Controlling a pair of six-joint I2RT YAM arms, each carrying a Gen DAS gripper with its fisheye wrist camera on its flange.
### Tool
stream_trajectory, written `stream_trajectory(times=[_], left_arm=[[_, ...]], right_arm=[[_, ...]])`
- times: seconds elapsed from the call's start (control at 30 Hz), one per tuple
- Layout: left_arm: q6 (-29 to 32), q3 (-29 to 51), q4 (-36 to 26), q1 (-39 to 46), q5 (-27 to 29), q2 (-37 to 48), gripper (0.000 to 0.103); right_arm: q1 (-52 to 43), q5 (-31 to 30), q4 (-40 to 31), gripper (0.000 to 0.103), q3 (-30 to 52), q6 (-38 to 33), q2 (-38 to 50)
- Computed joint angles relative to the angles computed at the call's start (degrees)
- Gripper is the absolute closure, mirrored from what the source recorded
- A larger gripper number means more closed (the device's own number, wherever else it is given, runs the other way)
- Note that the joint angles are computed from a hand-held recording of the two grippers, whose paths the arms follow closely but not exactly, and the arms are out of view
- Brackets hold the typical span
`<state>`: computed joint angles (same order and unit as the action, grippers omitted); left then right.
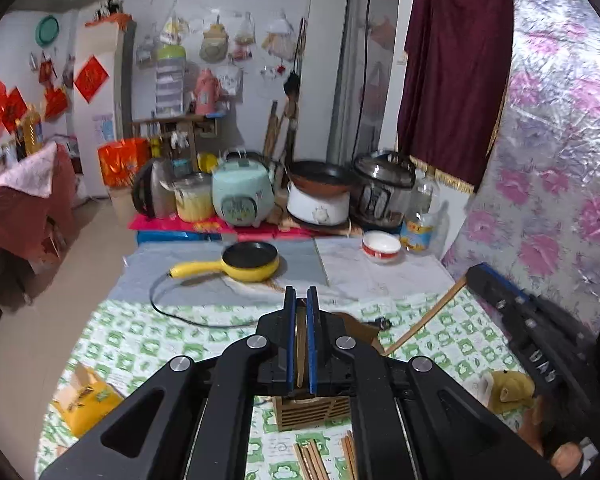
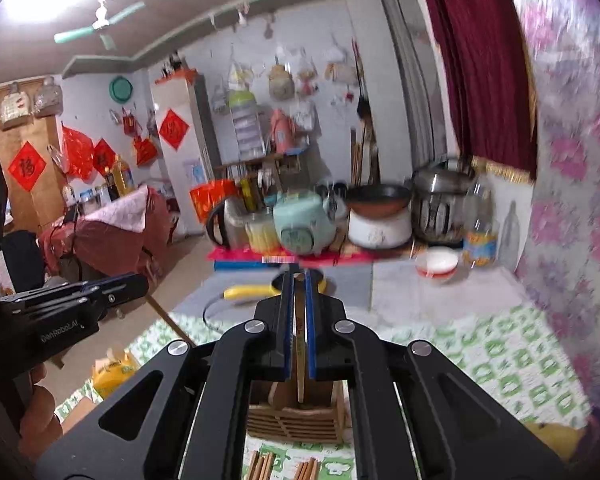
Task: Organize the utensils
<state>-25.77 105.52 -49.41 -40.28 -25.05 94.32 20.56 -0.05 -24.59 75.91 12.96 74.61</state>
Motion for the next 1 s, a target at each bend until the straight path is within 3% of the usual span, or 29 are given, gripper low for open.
stream_trajectory(times=[0.13, 0.2, 0.27, 0.33, 0.4, 0.47, 0.57, 0.77, 1.0], left_arm=[[-0.9, -5.9, 2.4, 2.1, 4.1, 0.5, 0.091], [-1.5, -8.3, 2.8, 1.7, 2.9, -0.4, 0.052], [-2.5, -11.7, 4.0, 0.6, -0.4, -2.7, 0.039], [-2.7, -13.2, 3.5, -0.6, -2.5, -4.5, 0.034], [-3.6, -14.6, 2.7, -1.9, -4.7, -6.3, 0.020], [-4.7, -16.8, 2.1, -3.3, -7.7, -8.6, 0.014], [-6.9, -19.3, 0.5, -4.7, -9.3, -11.0, 0.011], [-14.8, -30.7, -1.2, -9.0, -10.7, -17.6, 0.009], [-24.6, -45.4, 0.0, -15.4, -8.3, -21.7, 0.009]], right_arm=[[-1.5, -3.2, -0.1, 0.088, -2.4, 0.3, 3.3], [-2.3, -4.0, -0.6, 0.085, -3.3, 0.7, 3.1], [-2.8, -4.0, -0.5, 0.082, -4.6, 0.9, 1.5], [-2.7, -3.2, -0.7, 0.076, -6.1, 1.0, -0.9], [-2.6, -2.4, -0.8, 0.069, -7.5, 0.8, -3.2], [-2.0, -0.9, -1.5, 0.055, -8.7, 0.9, -6.0], [-0.4, 1.8, -2.2, 0.042, -11.4, 0.8, -10.6], [2.9, 4.7, -5.5, 0.028, -18.1, 1.4, -19.9], [8.3, 10.3, -9.3, 0.024, -28.2, 3.3, -27.9]])
